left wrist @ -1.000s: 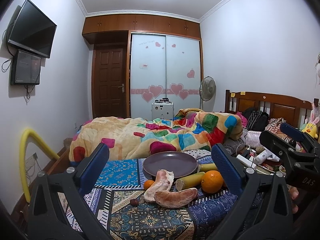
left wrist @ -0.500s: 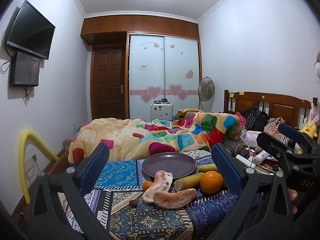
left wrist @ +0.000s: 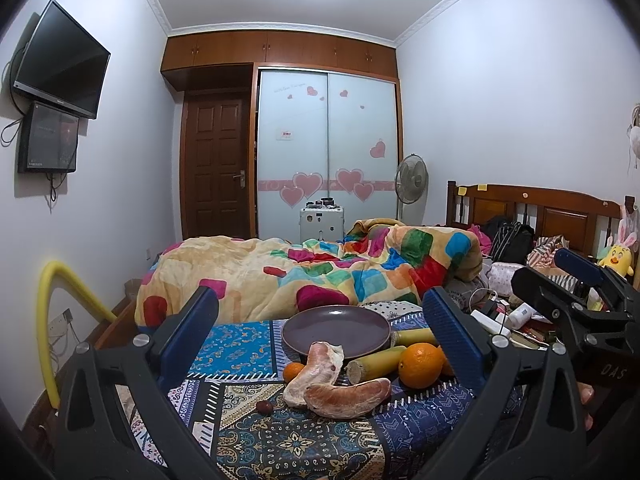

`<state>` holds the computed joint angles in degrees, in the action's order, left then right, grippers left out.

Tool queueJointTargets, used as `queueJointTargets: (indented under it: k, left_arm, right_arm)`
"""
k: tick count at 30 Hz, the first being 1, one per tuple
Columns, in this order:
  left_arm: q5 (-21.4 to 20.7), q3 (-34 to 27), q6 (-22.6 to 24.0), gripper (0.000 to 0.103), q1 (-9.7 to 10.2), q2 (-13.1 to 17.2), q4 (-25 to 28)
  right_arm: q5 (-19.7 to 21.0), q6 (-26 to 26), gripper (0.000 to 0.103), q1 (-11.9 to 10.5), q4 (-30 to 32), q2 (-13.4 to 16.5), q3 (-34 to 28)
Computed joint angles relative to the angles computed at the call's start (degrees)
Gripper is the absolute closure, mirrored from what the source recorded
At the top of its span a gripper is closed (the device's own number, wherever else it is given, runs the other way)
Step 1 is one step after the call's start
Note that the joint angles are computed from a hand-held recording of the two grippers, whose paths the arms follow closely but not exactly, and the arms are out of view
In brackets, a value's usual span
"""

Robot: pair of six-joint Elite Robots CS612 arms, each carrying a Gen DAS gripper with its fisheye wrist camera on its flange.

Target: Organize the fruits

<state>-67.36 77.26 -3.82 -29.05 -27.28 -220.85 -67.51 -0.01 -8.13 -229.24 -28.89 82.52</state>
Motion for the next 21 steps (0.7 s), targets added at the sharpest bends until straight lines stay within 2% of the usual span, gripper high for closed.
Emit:
queueJointTargets:
  k: [12,21]
  left_arm:
    - [0.14,-0.25,-0.22,0.000,0.04,0.14,0.22]
    - [-0.87,-1.18,-1.40,0.000,0.78,0.52,3.14]
  right_arm:
    - [0.04,0.02,0.000,0.02,0.04,0.05,0.01]
    - [-0.44,-0.58,0.000,0.25,2.45,0.59,-1.00]
